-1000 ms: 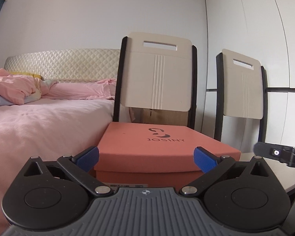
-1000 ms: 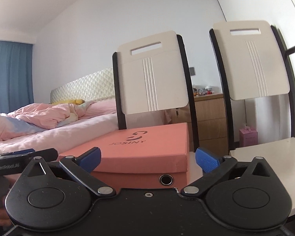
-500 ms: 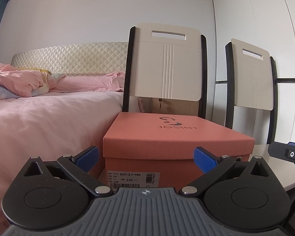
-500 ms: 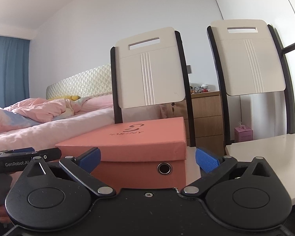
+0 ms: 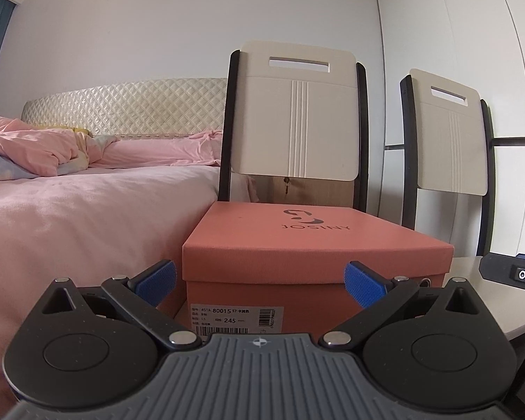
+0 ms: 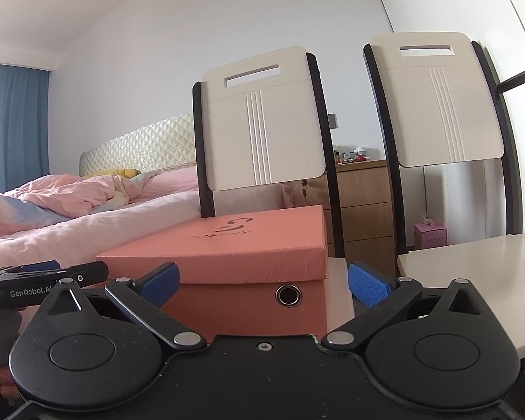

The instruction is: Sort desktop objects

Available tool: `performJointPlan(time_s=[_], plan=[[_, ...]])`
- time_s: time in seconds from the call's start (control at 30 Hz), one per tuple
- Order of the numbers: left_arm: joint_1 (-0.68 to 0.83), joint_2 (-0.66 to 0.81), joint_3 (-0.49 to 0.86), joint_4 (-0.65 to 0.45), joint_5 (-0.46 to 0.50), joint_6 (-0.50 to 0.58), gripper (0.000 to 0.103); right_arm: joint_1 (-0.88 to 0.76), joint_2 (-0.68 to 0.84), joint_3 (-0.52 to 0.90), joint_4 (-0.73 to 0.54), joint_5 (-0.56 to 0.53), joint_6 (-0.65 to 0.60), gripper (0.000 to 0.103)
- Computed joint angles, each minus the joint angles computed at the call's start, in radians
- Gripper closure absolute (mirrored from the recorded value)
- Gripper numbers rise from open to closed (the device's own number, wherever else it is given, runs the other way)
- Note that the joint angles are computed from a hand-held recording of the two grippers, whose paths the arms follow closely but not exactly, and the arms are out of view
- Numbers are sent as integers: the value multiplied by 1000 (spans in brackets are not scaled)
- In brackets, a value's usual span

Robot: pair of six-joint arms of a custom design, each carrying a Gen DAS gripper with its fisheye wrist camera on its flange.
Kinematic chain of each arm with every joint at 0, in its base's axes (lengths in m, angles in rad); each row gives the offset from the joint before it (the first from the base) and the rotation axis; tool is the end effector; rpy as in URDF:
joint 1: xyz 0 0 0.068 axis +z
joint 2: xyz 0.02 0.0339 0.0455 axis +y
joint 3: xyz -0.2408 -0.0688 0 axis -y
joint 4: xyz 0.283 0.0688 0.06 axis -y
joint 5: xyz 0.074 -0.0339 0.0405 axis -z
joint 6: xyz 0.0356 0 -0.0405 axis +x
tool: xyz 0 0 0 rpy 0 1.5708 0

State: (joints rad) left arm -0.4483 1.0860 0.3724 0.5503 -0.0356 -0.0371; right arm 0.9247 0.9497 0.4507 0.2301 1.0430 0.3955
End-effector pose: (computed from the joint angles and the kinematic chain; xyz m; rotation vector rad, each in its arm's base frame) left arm 0.2431 -0.1155 0.1689 0.3304 1.7135 -0.3257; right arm 0.1725 0.1777 0.2022 0.2513 1.6864 0.0206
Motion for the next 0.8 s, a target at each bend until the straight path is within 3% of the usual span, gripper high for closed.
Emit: performJointPlan(time_s=[0.8], plan=[[-14, 8, 7, -6, -24, 9, 0, -2, -8, 2, -41, 8, 26, 1]])
